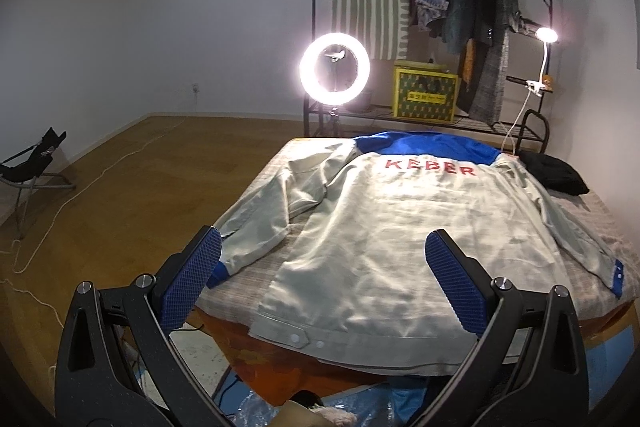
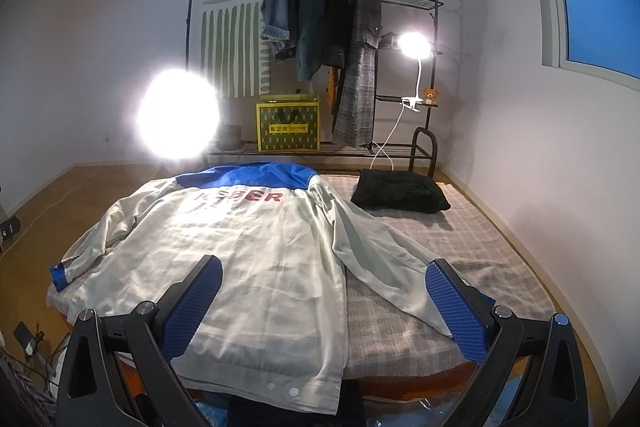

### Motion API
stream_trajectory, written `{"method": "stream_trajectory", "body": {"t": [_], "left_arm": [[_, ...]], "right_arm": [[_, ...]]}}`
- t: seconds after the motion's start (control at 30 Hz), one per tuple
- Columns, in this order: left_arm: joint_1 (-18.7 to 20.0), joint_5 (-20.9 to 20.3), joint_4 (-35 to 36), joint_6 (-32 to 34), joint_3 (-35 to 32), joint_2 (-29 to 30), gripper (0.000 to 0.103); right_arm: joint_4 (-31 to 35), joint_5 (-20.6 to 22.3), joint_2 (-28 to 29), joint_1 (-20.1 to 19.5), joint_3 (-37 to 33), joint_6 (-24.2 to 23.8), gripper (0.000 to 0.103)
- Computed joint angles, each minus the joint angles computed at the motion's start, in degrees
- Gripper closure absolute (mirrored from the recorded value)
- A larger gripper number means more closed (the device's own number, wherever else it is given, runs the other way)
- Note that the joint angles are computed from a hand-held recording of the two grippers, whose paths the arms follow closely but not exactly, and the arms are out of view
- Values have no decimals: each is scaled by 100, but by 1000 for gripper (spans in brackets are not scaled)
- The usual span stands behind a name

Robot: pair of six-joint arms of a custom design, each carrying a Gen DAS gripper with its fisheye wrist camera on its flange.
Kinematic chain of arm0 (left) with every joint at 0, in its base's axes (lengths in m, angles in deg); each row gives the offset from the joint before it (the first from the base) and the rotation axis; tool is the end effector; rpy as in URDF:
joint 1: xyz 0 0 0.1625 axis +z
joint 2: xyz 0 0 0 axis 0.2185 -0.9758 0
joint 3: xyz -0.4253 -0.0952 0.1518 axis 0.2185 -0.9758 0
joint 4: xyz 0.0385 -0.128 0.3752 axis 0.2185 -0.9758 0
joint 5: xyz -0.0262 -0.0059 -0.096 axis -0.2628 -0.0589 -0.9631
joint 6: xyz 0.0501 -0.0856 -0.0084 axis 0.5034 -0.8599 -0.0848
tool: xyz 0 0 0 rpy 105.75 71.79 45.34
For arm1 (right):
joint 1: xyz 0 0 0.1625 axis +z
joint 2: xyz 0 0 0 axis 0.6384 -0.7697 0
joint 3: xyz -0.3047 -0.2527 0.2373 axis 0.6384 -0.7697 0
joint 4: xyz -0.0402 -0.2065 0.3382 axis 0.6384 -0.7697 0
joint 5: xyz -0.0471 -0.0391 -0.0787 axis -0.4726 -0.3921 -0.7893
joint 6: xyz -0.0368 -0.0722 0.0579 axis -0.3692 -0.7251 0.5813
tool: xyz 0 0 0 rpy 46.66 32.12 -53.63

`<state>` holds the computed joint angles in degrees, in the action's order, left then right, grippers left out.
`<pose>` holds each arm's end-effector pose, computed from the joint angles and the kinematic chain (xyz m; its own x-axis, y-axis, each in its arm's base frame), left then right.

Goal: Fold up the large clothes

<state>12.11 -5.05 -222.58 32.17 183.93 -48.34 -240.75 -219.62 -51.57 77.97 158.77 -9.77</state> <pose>-0.4070 -0.4348 0.3109 -0.6947 0.0751 -0.7153 0.6514 0.4876 -0.5814 0.2292 -0.3332 0.4554 -0.6459 0.3262 0.6902 -0.5639 0.4054 -0.7194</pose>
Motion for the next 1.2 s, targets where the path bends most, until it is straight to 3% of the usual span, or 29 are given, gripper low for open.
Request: {"method": "stream_trajectory", "body": {"t": [0.23, 0.4, 0.6, 0.8, 0.9, 1.07, 1.2], "left_arm": [[397, 146, -298, 436, -187, 123, 0], [845, -334, -912, 731, -350, 159, 0], [1392, -851, -1024, 673, -658, 175, 0], [2101, -1609, -385, 174, -1161, 140, 0], [2435, -1790, -238, 23, -1336, 148, 1], [3068, -2554, 396, -459, -1865, 243, 3], [3396, -2325, 624, -648, -2138, 389, 4]], "right_arm": [[141, 107, 149, -50, -215, 49, 0], [191, 192, 303, -61, -401, 22, 0], [244, 223, 563, -68, -689, -78, 0], [303, 311, 849, -113, -953, -88, 0], [299, 493, 989, -189, -1003, -139, 0], [1016, 1122, 997, -408, -995, 497, 0], [1316, 1512, 1043, -509, -1007, 745, 0]]}}
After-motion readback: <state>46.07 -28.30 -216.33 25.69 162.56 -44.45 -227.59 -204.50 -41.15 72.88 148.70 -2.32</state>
